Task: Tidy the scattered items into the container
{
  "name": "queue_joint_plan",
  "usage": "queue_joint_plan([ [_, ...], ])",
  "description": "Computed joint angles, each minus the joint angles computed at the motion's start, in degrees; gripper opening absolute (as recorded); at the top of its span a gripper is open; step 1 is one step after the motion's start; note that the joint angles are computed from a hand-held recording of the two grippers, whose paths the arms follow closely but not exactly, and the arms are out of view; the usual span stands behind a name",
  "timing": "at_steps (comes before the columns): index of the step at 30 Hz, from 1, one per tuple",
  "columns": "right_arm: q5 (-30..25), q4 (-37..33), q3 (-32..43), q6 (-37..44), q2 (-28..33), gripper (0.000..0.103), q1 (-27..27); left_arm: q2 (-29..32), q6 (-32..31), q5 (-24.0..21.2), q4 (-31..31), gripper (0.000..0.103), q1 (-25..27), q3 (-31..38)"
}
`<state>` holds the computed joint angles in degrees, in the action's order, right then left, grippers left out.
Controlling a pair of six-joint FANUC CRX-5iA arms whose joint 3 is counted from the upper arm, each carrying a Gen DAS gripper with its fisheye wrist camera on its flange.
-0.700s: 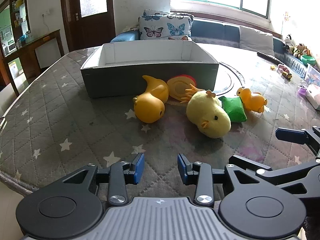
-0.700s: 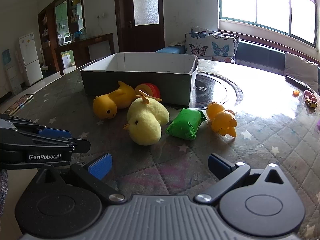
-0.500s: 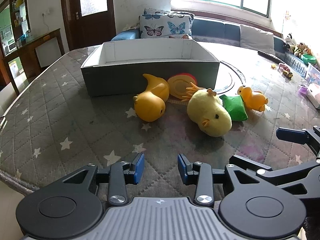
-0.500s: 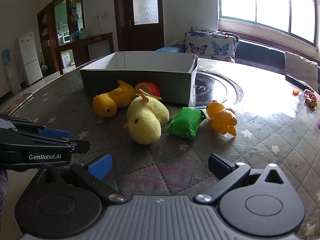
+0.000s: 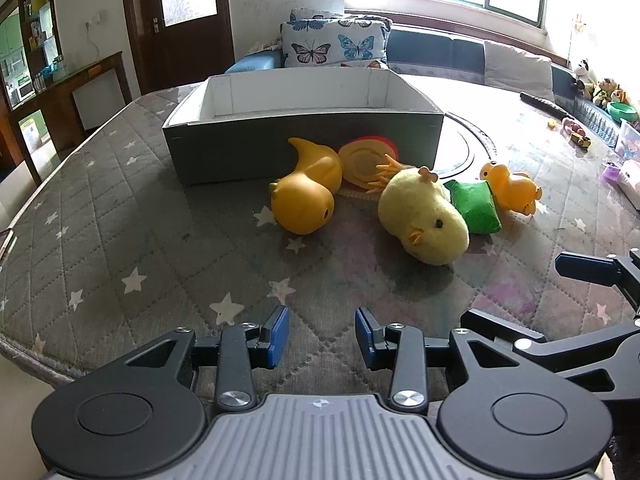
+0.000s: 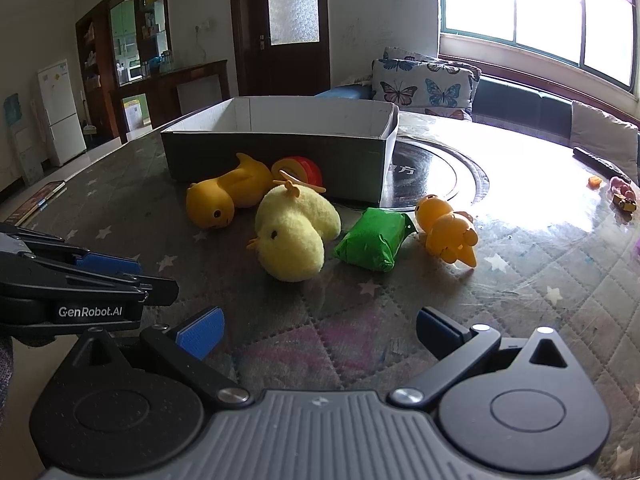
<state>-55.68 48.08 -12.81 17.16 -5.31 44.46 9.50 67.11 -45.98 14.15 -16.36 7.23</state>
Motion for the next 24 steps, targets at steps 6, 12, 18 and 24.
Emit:
queue_joint_plan([
  [6,-0.06,-0.47,0.28,0.23,0.18,0.103,-0.14,0.46,0.65,-0.83,-0.69,0.04,-0.19,0.92],
  [12,-0.3,-0.75,0.4,0.34,0.15,0.103,0.01,0.77,0.92,-1.36,-1.07,0.039,-0.32,1.54],
  [18,-0.42,-1.39,0.89,1.09,0.32,0.103,-0.28,1.32,1.28,-2.16,-1.67,0.038,-0.53,2.55],
  [24,-0.24,-1.58,1.09,1.21,0.4,0.103,-0.6,1.93,1.19,-2.6,-1.63,0.038,-0.62,3.43],
])
